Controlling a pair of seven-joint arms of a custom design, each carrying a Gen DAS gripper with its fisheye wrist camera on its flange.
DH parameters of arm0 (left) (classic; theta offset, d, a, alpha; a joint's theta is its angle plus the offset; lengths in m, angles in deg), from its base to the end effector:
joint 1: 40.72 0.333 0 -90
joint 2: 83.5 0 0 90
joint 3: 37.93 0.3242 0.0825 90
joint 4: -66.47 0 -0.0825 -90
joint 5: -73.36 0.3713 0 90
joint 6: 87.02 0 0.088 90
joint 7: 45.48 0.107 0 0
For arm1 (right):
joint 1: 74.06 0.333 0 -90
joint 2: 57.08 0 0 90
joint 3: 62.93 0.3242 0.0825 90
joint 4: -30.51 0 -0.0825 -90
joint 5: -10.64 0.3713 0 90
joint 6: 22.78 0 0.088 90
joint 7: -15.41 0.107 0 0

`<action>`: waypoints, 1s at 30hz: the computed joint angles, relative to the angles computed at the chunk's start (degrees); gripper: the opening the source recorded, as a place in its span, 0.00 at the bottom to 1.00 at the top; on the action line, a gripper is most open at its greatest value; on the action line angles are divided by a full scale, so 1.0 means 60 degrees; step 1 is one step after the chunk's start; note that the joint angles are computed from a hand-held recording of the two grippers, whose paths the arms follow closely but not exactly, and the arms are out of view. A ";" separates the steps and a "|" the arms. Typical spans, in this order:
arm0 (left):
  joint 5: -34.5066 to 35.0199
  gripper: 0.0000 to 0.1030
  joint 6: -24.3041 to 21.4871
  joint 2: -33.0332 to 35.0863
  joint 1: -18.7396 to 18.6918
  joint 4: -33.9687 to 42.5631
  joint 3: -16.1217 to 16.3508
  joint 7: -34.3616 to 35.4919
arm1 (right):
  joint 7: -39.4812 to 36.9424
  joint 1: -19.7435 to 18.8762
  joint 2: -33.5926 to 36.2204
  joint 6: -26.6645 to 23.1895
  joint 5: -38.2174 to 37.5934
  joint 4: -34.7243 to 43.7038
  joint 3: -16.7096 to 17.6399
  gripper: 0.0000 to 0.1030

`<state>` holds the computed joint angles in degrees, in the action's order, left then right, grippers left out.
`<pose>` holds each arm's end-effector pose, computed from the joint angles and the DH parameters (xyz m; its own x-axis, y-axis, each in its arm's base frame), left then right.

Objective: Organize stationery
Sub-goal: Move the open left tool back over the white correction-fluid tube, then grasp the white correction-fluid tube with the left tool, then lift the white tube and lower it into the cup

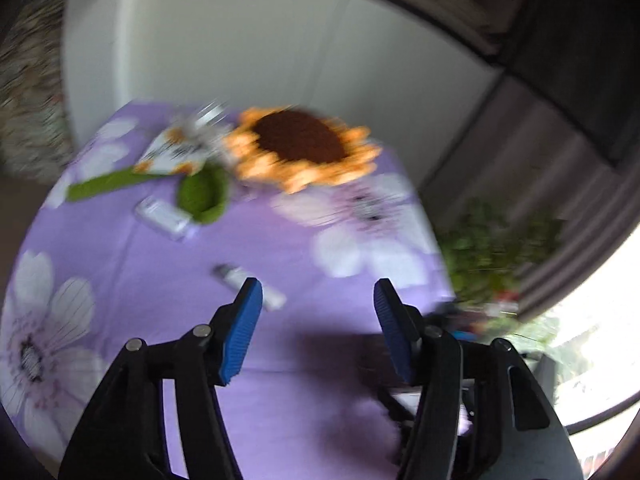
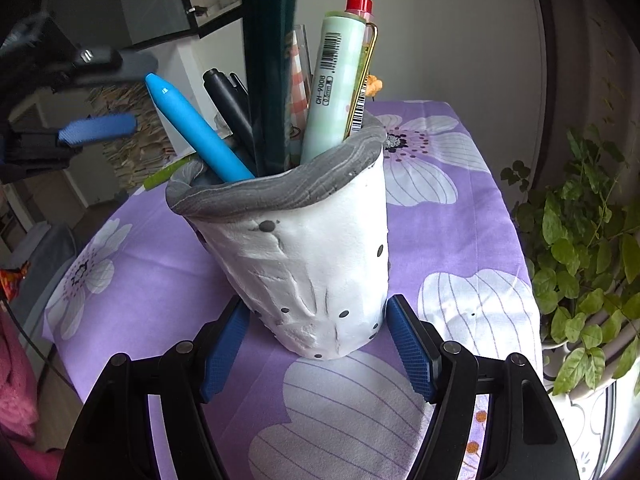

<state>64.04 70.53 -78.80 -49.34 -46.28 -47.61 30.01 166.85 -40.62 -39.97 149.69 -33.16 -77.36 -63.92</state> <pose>0.5841 -0.1831 0.5264 -0.0374 -0.9498 0.3107 -0.8050 -0.1556 -0.5725 0.5227 0.3937 0.4490 0.2862 -0.9424 -0.1730 -0.6649 -0.0653 -0.7440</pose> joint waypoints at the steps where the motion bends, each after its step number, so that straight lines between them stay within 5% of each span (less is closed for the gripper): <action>1: 0.0315 0.55 -0.0554 0.0261 0.0168 0.0338 -0.0074 -0.0507 | -0.0048 -0.0024 0.0004 0.0006 0.0037 0.0000 0.0026 0.70; 3: -0.0139 0.54 -0.2328 0.1087 0.0220 0.1497 0.0090 -0.0707 | -0.0077 -0.0024 0.0003 0.0018 0.0050 -0.0004 0.0022 0.70; 6: -0.0015 0.49 -0.3798 0.2043 0.0122 0.2797 0.0328 -0.1529 | -0.0049 0.0002 0.0005 0.0010 0.0052 0.0001 0.0000 0.70; 20: 0.1522 0.37 -0.5911 0.3893 -0.0392 0.5610 0.0620 -0.2913 | -0.0151 -0.0017 0.0077 0.0114 0.0188 0.0057 -0.0013 0.70; 23: 0.2094 0.15 -0.6400 0.4173 -0.0619 0.6117 0.0572 -0.2224 | -0.0195 -0.0017 0.0086 0.0138 0.0237 0.0061 -0.0028 0.70; 30: 0.2375 0.14 -0.5925 0.3211 -0.0743 0.4656 0.0208 0.0343 | -0.0054 0.0063 0.0043 0.0195 0.0107 -0.0004 -0.0135 0.70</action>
<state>78.29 34.99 -59.53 -53.80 -18.35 -46.36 32.07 166.53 -40.24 -39.71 150.87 -32.52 -77.38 -64.73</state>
